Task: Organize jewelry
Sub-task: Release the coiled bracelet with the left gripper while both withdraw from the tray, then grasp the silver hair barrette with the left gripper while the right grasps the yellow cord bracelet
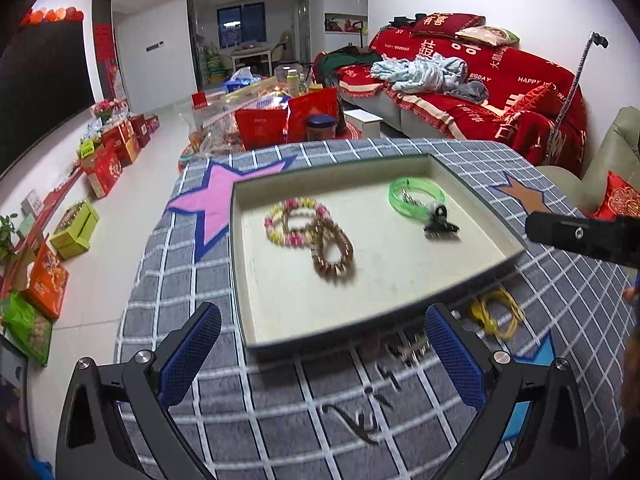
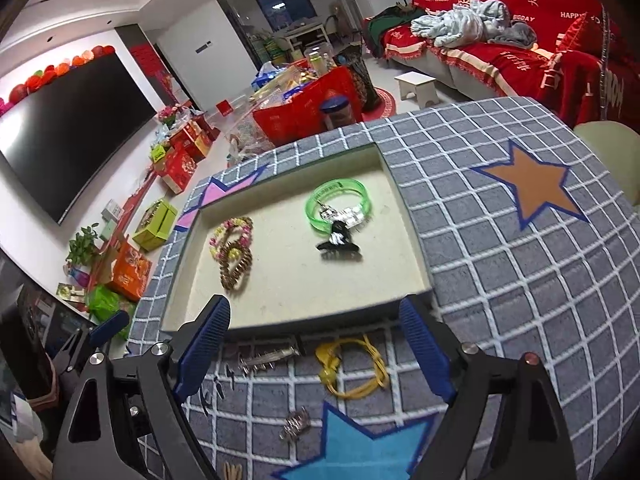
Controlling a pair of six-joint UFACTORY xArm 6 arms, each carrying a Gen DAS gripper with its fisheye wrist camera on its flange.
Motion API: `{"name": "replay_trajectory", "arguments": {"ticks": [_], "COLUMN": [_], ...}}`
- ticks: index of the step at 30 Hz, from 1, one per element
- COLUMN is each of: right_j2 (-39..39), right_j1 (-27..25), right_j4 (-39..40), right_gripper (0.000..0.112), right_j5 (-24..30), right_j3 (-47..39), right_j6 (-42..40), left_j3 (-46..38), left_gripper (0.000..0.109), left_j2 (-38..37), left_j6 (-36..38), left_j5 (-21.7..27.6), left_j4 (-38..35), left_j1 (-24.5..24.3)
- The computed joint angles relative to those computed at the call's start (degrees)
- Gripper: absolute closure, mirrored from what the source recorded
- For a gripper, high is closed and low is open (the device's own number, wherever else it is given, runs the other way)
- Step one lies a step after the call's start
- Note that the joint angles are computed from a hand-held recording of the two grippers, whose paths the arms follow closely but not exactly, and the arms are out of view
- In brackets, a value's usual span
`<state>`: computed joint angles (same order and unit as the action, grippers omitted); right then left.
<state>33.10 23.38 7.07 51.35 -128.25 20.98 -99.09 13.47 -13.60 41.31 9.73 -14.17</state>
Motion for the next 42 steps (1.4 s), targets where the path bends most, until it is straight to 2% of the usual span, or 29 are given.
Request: {"name": "replay_trajectory", "arguments": {"ticks": [3, 6, 12, 13, 17, 21, 23, 26, 33, 39, 42], "right_j2": [-3.15, -3.89, -5.02, -4.69, -1.96, 0.87, 2.27, 4.34, 7.47, 10.65, 10.0], "right_j1": [0.1, 0.61, 1.19, 1.31, 1.94, 2.48, 2.56, 2.64, 3.18, 4.03, 4.02], "right_j4": [-0.7, -4.04, -3.17, -3.27, -3.13, -2.44, -1.99, -1.69, -3.91, -8.59, -9.32], "right_gripper": [0.024, 0.024, 0.025, 0.027, 0.048, 0.059, 0.069, 0.073, 0.075, 0.092, 0.098], "right_j5": [-0.02, 2.58, 3.01, 3.18, 5.09, 7.3, 8.58, 10.69, 13.97, 18.66, 18.14], "right_j3": [5.02, 6.51, 10.16, 9.81, 6.21, 2.41, 0.53, -2.47, -7.53, -13.91, -12.8], "right_j6": [-0.48, -0.09, -2.03, -2.29, -4.4, -6.0, -6.86, -7.64, -8.35, -8.36, -8.31], "left_j3": [3.42, 5.67, 8.91, 9.09, 8.81, 8.53, 8.58, 8.33, 7.33, 4.94, 3.67], "left_gripper": [0.006, 0.006, 0.006, 0.006, 0.006, 0.006, 0.006, 0.006, 0.006, 0.006, 0.006], "left_j2": [-2.14, -3.38, -4.69, -4.7, -4.23, -3.64, -3.49, -3.04, -1.89, 0.06, 1.09], "left_j6": [0.35, 0.73, 0.42, 0.28, -0.02, 0.72, 1.16, 1.63, 3.08, 5.32, 6.3], "left_j5": [-0.62, -0.83, 0.38, 0.76, 2.17, 2.7, 2.92, 2.87, 1.99, 2.32, 2.6], "left_j4": [-0.36, 0.05, 0.89, 0.96, 1.21, 1.11, 0.85, 0.89, 0.65, -0.25, -0.97], "left_j1": [-0.42, -1.07, -1.74, -1.71, -1.7, -1.79, -1.91, -2.06, -2.56, -3.2, -3.33]}}
